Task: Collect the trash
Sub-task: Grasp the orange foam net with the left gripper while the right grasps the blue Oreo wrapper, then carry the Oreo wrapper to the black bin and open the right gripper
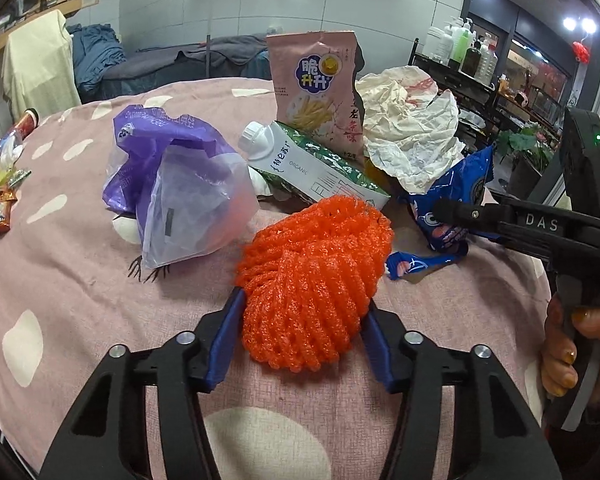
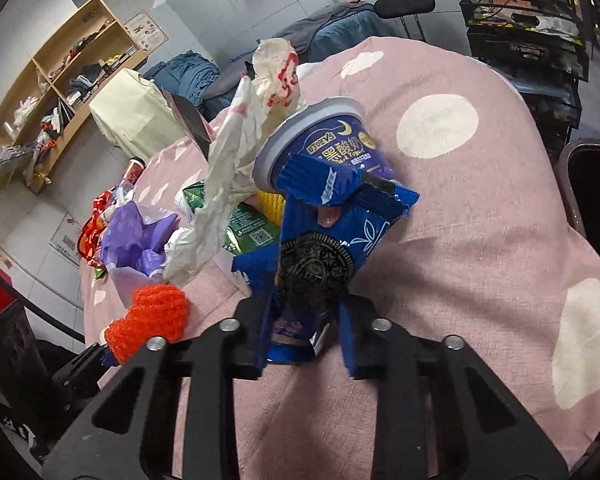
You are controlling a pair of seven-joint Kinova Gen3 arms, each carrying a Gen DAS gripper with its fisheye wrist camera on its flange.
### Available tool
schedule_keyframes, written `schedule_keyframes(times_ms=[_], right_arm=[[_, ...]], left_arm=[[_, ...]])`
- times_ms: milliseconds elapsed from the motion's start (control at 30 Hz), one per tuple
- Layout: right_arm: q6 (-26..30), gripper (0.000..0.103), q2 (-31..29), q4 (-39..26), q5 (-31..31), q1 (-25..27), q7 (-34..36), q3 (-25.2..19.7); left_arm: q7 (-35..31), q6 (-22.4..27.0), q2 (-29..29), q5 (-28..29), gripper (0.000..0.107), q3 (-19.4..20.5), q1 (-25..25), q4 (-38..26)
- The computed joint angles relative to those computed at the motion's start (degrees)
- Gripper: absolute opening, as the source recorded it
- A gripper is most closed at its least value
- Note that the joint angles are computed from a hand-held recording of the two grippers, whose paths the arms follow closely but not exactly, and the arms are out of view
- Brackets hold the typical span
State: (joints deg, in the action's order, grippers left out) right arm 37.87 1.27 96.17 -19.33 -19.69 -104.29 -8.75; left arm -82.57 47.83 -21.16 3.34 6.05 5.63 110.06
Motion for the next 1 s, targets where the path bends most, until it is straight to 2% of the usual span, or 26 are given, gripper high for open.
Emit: schedule_keyframes(times_ms=[133, 200, 300, 400, 567, 800, 1000], right_arm=[[-2.17, 0.019, -1.84, 1.75, 0.57, -0.35, 0.13, -0.16], [-3.17, 0.012, -2.83, 2.88, -0.85, -0.35, 1.43, 0.10], [-4.68, 0.011, -5.42, 5.31, -2.26, -0.69, 2.68, 0.77], [-6.25, 0.010, -7.95, 7.24, 1.91, -0.37, -0.32, -0.52], [-7.59, 0.010, -12.23, 9.95, 4.53, -0.12, -2.80, -0.08], [-7.92, 0.010, -18.62, 12.98, 12.81, 5.26, -10.37, -1.90], [-4.21, 0.010, -22.65, 14.06, 23.50, 15.68, -19.49, -7.02]], left_arm=[[0.05, -1.28, -1.06, -0.08, 0.036, 0.04, -0.04, 0.63], [-0.08, -1.67, -1.52, 0.11, 0.032, -0.11, 0.11, 0.69], [-0.70, -2.12, -2.20, 1.12, 0.030, -0.62, 0.81, 0.59], [-1.01, -3.44, -3.18, 1.37, 0.029, 0.02, 1.25, 0.82], [-1.07, -5.11, -3.23, 1.98, 0.029, 1.80, 2.52, 0.04], [-2.16, -7.38, 0.09, 3.18, 0.029, 3.55, 5.80, -2.29], [-3.85, -8.90, 3.50, 4.18, 0.029, 4.66, 9.24, -4.62]])
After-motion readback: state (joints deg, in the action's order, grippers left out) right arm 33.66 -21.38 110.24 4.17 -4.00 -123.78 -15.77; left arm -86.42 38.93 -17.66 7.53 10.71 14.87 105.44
